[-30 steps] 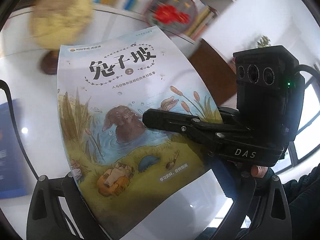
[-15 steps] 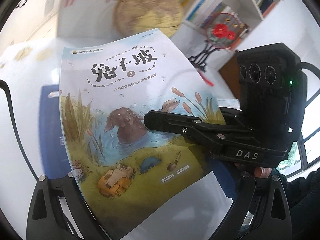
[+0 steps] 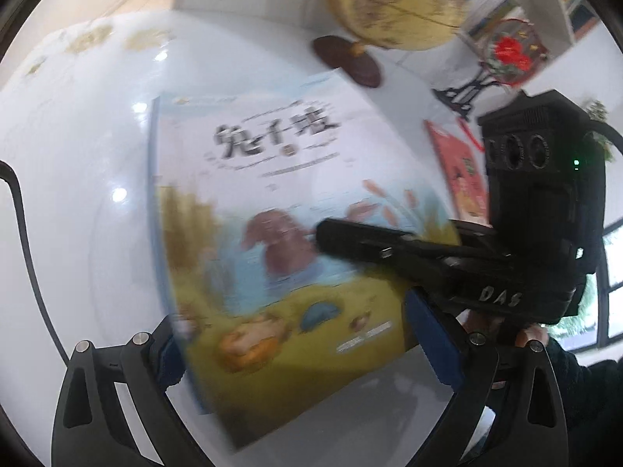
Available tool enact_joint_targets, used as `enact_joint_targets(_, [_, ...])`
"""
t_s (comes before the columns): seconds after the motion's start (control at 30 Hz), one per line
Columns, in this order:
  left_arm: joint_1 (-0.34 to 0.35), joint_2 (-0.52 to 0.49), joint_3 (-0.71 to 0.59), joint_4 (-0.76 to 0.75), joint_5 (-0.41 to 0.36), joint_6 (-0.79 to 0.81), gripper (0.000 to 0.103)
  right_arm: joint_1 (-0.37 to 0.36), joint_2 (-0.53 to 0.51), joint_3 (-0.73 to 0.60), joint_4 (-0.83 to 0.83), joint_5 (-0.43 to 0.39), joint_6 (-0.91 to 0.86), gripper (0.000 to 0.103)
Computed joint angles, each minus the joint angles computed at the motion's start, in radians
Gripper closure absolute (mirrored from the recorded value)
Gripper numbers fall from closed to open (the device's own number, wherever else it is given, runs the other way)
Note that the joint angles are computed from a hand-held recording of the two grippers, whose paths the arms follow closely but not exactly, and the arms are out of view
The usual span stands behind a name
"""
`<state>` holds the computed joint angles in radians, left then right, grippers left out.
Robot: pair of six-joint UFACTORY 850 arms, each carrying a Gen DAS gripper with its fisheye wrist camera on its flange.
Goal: Organize books
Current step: 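Lay the white book on the table near the globe, open right tool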
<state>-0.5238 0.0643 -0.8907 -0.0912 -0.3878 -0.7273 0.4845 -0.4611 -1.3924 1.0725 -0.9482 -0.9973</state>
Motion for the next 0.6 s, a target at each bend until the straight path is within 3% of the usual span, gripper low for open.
enact_joint_targets(0.1, [0.006, 0.038, 0.043, -0.01, 0.006, -0.015, 0.007, -0.005, -0.017, -0.001, -0.014, 0.004, 0.019, 0.088])
enact_joint_targets(0.23, [-0.007, 0.062, 0.063, 0.105, -0.023, -0.146, 0.007, 0.001, -0.02, -0.002, -0.029, 0.005, 0.041, 0.088])
enact_joint_targets(0.33, [0.013, 0.047, 0.065, 0.045, -0.006, -0.105, 0.007, 0.005, -0.017, -0.002, -0.033, 0.013, 0.065, 0.088])
enact_joint_targets(0.47, [-0.002, 0.033, 0.045, 0.177, -0.048, -0.235, 0.007, 0.013, 0.004, 0.016, -0.061, 0.045, 0.079, 0.087])
enact_joint_targets(0.6, [-0.003, 0.039, 0.048, 0.198, -0.066, -0.264, 0.007, 0.026, -0.003, -0.007, -0.1, 0.046, 0.113, 0.086])
